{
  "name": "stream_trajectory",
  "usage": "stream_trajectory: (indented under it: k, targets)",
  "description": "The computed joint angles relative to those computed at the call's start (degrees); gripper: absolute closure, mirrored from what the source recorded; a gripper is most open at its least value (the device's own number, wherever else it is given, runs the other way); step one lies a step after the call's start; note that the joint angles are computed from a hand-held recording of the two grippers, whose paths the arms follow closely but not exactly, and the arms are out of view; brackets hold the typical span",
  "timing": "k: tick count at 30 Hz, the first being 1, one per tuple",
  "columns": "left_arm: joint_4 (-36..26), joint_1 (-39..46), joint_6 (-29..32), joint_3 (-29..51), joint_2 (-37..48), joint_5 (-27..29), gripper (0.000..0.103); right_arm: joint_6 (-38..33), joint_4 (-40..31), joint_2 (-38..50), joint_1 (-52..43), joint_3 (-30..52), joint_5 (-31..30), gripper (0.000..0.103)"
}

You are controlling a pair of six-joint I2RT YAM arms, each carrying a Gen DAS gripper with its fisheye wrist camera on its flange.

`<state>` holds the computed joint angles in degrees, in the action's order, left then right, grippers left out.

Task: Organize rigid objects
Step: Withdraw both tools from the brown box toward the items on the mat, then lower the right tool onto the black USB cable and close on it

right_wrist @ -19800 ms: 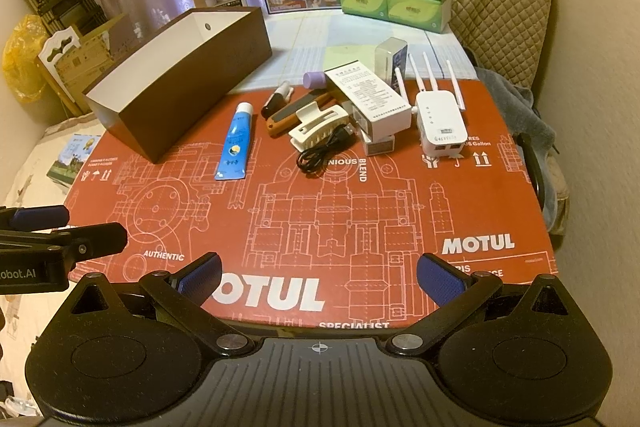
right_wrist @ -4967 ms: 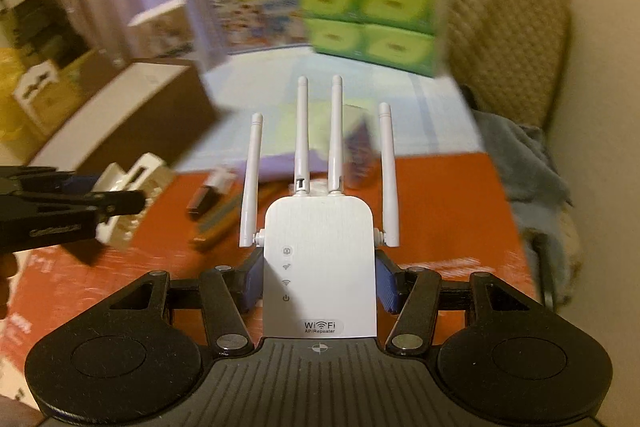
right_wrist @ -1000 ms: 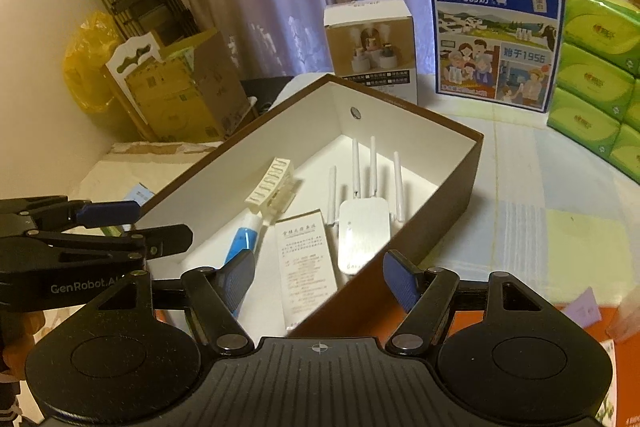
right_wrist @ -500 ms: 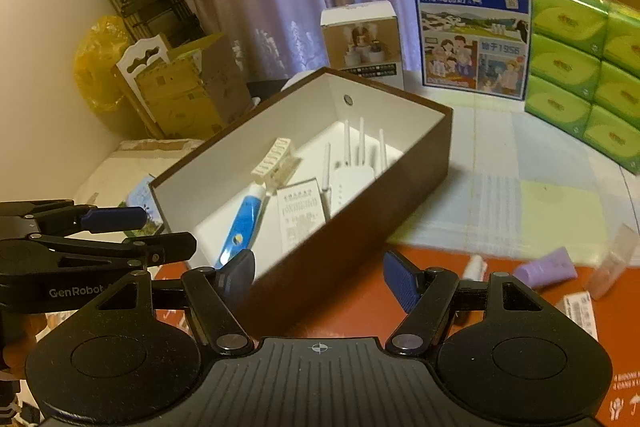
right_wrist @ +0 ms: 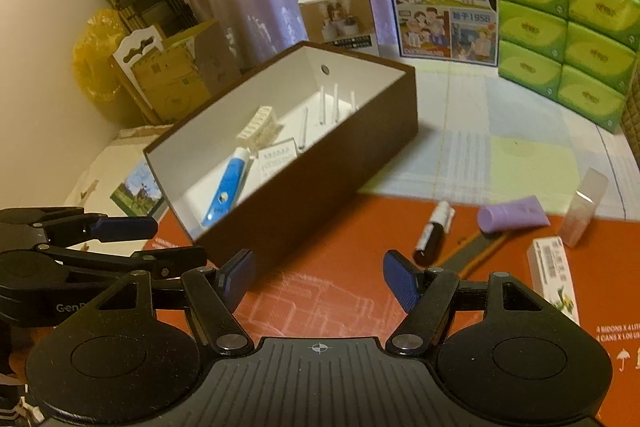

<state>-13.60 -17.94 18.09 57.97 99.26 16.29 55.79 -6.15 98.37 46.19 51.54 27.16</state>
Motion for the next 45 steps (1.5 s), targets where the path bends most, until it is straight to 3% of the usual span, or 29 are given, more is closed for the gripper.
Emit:
stream_trajectory:
  k: [16, 37, 45]
  targets:
    - [0.47, -8.52, -2.77, -3.9, -0.78, -4.07, 0.044, 6.48, -0.66, -7.28, 2.53, -11.22, 0.01, 0.035]
    - [2.67, -16.17, -3.65, -0.02, 7.51, -4.43, 0.044, 20.32, -6.33, -16.68, 4.07, -23.68, 2.66, 0.035]
    - [3.6, -17.97, -3.77, 2.76, 12.11, -5.03, 0.044, 21.74, -3.97, -16.62, 1.96, -27.17, 1.24, 0.035]
